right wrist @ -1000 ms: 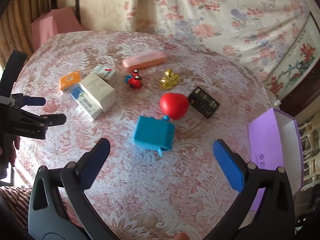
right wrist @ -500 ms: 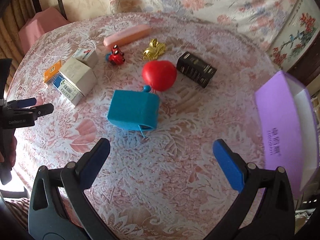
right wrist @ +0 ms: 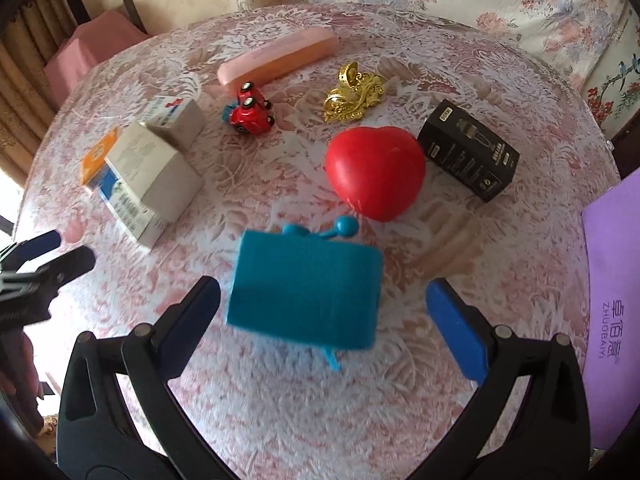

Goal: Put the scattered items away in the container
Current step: 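Grasp the blue coin purse with the right gripper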

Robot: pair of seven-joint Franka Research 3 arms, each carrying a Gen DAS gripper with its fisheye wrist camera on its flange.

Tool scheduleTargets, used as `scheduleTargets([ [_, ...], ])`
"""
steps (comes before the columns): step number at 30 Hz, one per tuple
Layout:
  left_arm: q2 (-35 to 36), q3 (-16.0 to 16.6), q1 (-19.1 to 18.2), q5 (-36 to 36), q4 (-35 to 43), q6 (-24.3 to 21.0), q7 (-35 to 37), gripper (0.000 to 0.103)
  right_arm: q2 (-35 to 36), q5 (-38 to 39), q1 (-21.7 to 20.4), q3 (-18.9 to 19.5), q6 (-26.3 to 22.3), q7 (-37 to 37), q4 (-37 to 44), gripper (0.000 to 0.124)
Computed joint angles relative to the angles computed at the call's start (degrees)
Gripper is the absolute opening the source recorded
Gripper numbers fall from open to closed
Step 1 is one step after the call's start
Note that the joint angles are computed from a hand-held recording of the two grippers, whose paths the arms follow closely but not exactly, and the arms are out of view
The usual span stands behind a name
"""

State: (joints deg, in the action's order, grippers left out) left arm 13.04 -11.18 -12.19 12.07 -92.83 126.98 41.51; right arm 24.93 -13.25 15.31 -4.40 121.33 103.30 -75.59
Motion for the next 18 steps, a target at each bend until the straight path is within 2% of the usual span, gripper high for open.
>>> scheduleTargets([
  [5, 2.67, -0.10, -0.68, 0.40, 2.96, -0.52, -0.18, 0.103, 0.59, 0.24, -0.12, 0.01, -0.85, -0.44, 0.44, 0.099],
  [8, 3.99, -0.03, -1.10, 0.80, 4.40, -0.56, -0.21, 0.101, -0.45, 1.11, -0.50, 0.27, 0.58, -0.70, -1.47, 0.093],
  [13, 6.00, 0.76, -2.51, 5.26, 7.12, -2.17, 1.09, 0.101, -0.25, 0.95, -0.38, 0.19, -0.24, -0.55, -2.05, 0.086],
  [14, 6.13, 0.85, -2.44, 5.82, 7.10, -1.66, 1.81, 0.101, -0.24, 1.08, -0.42, 0.22, -0.21, -0.54, -2.14, 0.080],
  [18, 6.78, 0.75, -1.37, 5.91, 6.71, 1.26, 6.35, 0.094, -0.44, 1.70, -0.58, 0.28, 0.23, -0.05, -2.70, 0.079],
])
